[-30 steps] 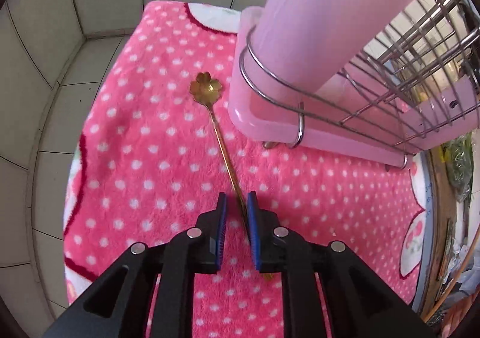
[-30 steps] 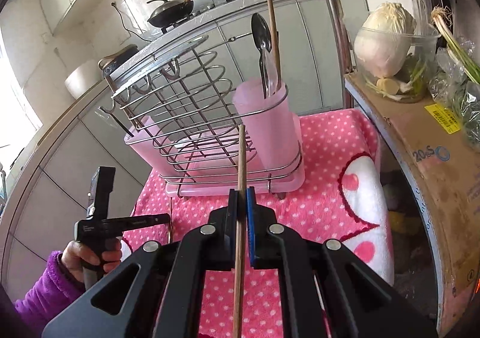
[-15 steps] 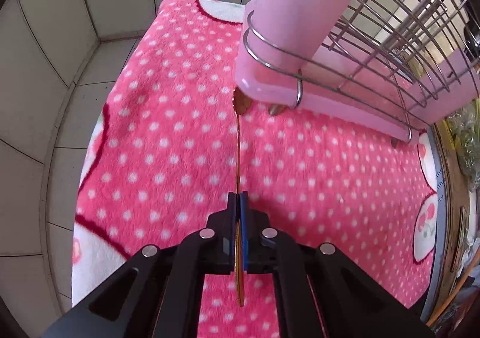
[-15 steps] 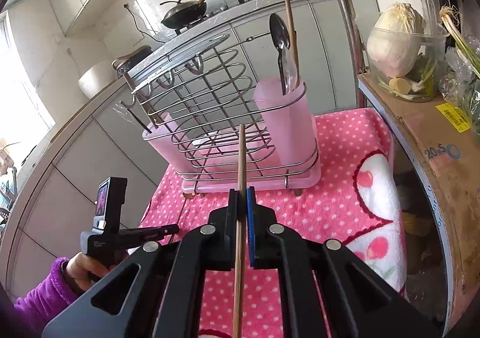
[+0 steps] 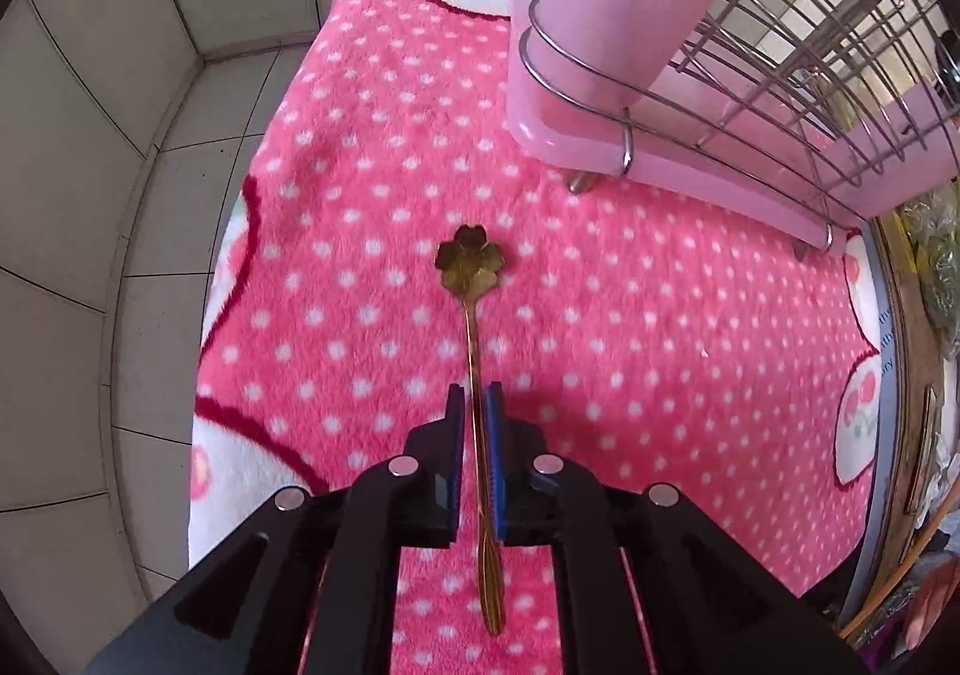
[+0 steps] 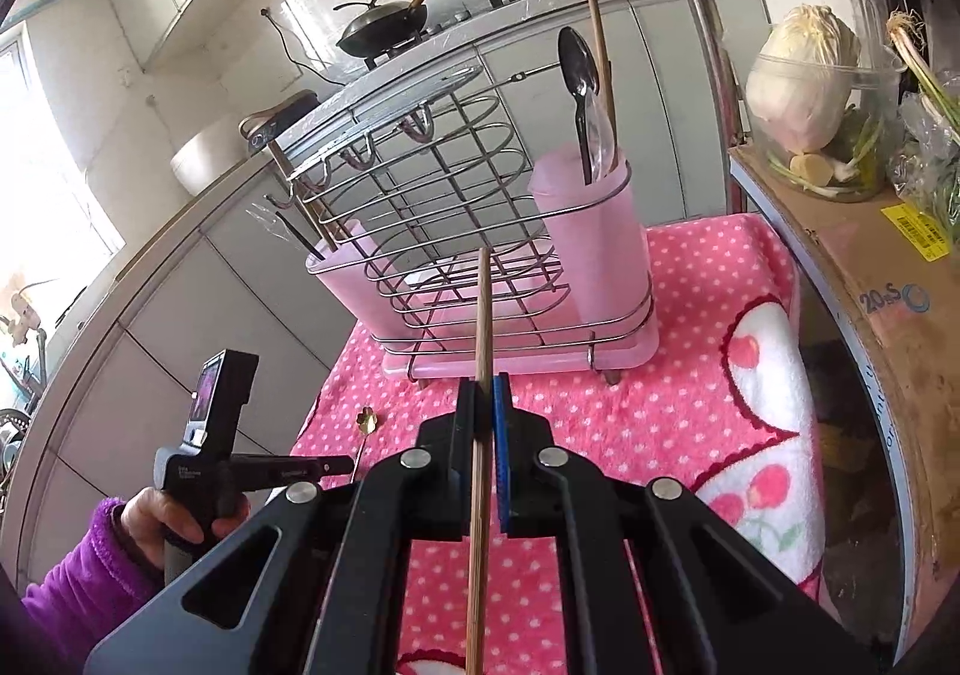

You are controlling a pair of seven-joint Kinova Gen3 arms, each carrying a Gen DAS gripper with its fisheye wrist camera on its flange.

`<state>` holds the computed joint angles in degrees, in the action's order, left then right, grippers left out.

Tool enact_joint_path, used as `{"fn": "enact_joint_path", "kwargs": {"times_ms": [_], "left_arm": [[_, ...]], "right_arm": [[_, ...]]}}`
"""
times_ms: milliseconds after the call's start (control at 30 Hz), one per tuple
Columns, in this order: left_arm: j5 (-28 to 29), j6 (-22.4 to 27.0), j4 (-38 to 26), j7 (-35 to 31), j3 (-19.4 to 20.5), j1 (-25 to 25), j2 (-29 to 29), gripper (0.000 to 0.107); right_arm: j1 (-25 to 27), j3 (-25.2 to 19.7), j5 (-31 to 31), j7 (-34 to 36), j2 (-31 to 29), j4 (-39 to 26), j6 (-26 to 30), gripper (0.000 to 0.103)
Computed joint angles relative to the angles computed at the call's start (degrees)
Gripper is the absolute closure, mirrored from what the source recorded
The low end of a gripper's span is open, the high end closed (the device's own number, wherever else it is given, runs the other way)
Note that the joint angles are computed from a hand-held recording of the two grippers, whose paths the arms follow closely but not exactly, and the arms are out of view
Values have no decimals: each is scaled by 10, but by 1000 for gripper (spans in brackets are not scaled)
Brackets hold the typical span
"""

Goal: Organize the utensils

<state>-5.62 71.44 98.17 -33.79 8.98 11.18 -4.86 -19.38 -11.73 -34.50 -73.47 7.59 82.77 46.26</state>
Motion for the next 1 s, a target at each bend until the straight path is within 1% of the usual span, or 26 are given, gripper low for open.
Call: {"fn": "enact_joint_path", "kwargs": {"times_ms": [133, 267, 300, 433, 467, 500, 600, 700, 767, 833, 933, 1000], "left_arm": [[-11, 28, -29, -26, -6, -2, 38, 101], [-38, 53, -60, -26, -4, 13, 70, 101], [-47, 56, -73, -22, 0, 20, 84, 101], [-63, 49, -87, -13, -9, 40, 100, 104], [-64, 37, -80, -12, -8, 37, 93, 104], [-59, 32, -62, -8, -17, 42, 75, 105], [-49, -12, -14, 19, -13, 36, 22, 105], [-69, -37, 10, 48, 11, 34, -30, 105], [-94, -42, 14, 76, 38, 29, -61, 105], [-112, -54, 18, 90, 60, 21, -96, 105], [-152, -60, 5, 115, 106, -2, -130, 105], [-180, -65, -8, 125, 136, -23, -142, 105]], "right_arm": [[0, 0, 4, -1, 7, -4, 2, 97], [1, -1, 6, -5, 16, -9, 7, 97], [0, -1, 9, -7, 17, -11, 7, 97], [-1, -4, 11, -10, 18, -10, 8, 97], [-2, -4, 13, -11, 16, -9, 7, 97], [-3, -5, 15, -11, 12, -7, 5, 97], [-5, -2, 22, -14, 1, -2, -4, 97], [-7, 0, 26, -17, -12, 5, -20, 97], [-9, 2, 29, -21, -20, 10, -33, 97], [-13, 2, 33, -22, -30, 19, -56, 97], [-21, 2, 41, -24, -43, 32, -93, 97], [-25, 3, 48, -29, -51, 35, -114, 97]]}}
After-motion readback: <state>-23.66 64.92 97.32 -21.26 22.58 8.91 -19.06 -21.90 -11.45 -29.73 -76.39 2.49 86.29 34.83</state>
